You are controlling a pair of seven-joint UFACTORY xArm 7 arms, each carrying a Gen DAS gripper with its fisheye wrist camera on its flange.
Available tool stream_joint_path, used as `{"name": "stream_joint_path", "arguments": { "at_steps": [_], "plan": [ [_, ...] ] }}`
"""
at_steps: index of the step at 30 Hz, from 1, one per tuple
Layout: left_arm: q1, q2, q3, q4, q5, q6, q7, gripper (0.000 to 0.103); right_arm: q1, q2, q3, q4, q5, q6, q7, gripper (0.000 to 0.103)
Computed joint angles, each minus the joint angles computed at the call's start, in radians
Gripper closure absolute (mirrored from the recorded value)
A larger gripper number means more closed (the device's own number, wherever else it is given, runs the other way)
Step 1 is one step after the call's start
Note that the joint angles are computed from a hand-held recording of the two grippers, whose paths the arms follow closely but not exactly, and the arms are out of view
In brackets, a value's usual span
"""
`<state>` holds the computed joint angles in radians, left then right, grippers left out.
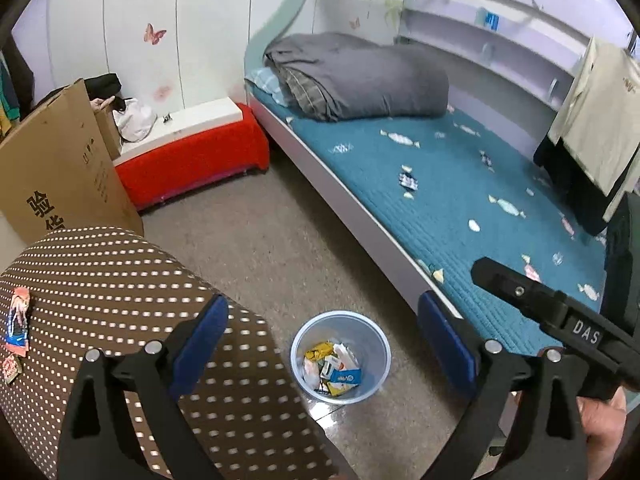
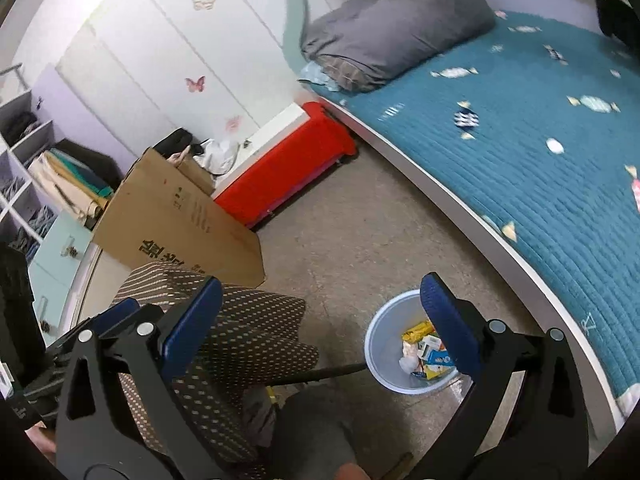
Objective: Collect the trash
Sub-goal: 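Move both tools back over the table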
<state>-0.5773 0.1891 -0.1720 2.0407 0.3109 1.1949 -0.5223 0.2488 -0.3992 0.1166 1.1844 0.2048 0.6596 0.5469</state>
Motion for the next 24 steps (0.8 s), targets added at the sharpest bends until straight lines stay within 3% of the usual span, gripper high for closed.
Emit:
{"name": "stream_joint_path", "arguments": {
  "at_steps": [7,15,20,24],
  "plan": [
    [0.074,-0.157,-0.004,-0.167,0.012,-0.056,0.013,0.009,0.024,0.089,0.066,0.152,-0.065,0.027,0.026,0.006],
    [0.221,-0.385,-0.018,-0.369,0.016,-0.103,0.037,0.009,0.068,0.209,0.147,0.349,-0.220,0.079,0.105,0.006],
    [0.308,-0.497,-0.013,-0.456,0.003,-0.119,0.074,0.009,0.135,0.326,0.189,0.527,-0.363,0.144,0.151,0.006],
    [0.372,-0.578,0.015,-0.529,-0.028,-0.135,0.135,0.008,0.234,0.462,0.204,0.717,-0.492,0.227,0.180,0.006]
  ]
}}
